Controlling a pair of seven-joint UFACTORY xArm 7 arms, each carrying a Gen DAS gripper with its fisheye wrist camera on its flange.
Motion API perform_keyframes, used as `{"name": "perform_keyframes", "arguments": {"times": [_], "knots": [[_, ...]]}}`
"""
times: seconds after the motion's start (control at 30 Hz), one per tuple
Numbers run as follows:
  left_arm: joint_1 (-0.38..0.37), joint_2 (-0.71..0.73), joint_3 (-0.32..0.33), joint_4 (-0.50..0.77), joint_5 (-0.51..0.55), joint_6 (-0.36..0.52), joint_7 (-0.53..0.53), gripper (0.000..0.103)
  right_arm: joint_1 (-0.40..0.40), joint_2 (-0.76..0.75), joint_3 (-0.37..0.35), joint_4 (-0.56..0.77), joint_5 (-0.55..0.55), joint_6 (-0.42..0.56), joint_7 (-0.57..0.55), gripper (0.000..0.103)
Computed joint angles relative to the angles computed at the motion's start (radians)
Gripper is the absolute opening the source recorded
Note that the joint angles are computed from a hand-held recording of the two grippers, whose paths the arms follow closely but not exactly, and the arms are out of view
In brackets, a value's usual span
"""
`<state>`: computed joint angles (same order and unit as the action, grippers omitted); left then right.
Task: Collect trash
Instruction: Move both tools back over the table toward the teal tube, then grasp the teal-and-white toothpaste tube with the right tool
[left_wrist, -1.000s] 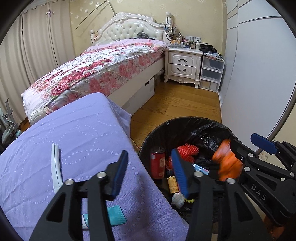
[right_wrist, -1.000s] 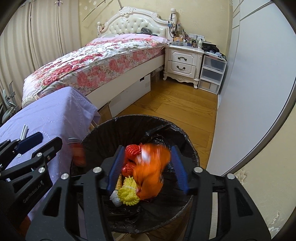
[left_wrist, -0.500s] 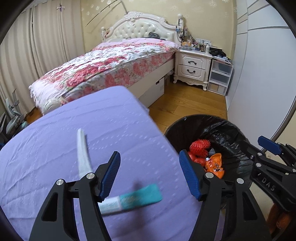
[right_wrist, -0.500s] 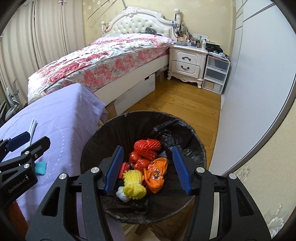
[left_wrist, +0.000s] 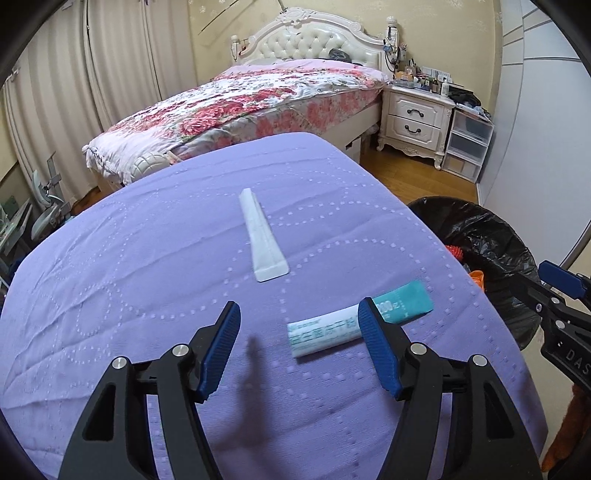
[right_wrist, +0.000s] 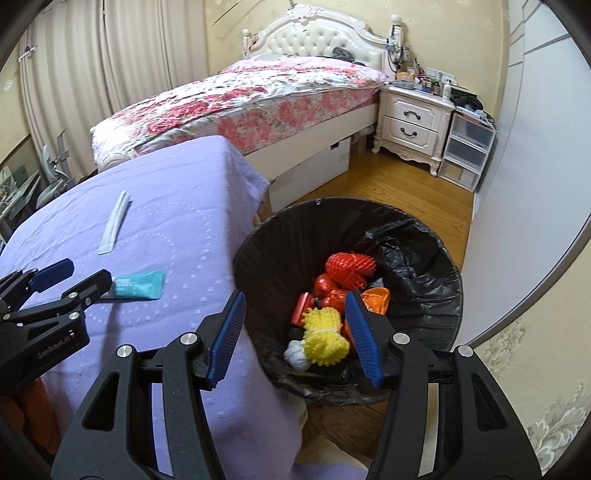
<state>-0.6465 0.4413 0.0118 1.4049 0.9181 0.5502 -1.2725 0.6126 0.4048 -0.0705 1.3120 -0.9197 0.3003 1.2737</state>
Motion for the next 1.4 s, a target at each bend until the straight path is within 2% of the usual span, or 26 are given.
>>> {"name": "perform_keyframes", "arguments": {"times": [0.1, 0.3, 0.37, 0.73, 1.07, 1.4], "knots": [[0.009, -0.017, 0.004, -0.022, -0.002, -0.002, -0.013, 0.065, 0.005, 0.005, 0.018, 0.008, 0.016, 0.0, -0.03, 0.056], [0.037, -0.018, -0.012, -0.022, -0.059, -0.022, 0.033, 0.065, 0.032, 0.032, 0.018, 0.048, 0.041, 0.021, -0.077, 0.059], [0.04, -0.012, -0.017, -0.014, -0.075, -0.041, 0.05, 0.069, 0.035, 0.035, 0.017, 0.054, 0.05, 0.027, -0.084, 0.059], [-0.005, 0.099, 0.0, 0.133, -0.179, -0.005, 0.168, 0.071, 0.03, 0.015, 0.001, 0.031, 0.032, 0.035, -0.048, 0.06], [-0.011, 0.017, 0.011, -0.007, -0.175, -0.066, 0.186, 0.071, 0.017, -0.002, 0.015, 0.008, 0.023, 0.016, -0.033, 0.06], [0.014, -0.006, 0.005, -0.026, -0.152, -0.037, 0.161, 0.071, 0.03, 0.025, 0.031, 0.041, 0.089, 0.015, -0.123, 0.06]]}}
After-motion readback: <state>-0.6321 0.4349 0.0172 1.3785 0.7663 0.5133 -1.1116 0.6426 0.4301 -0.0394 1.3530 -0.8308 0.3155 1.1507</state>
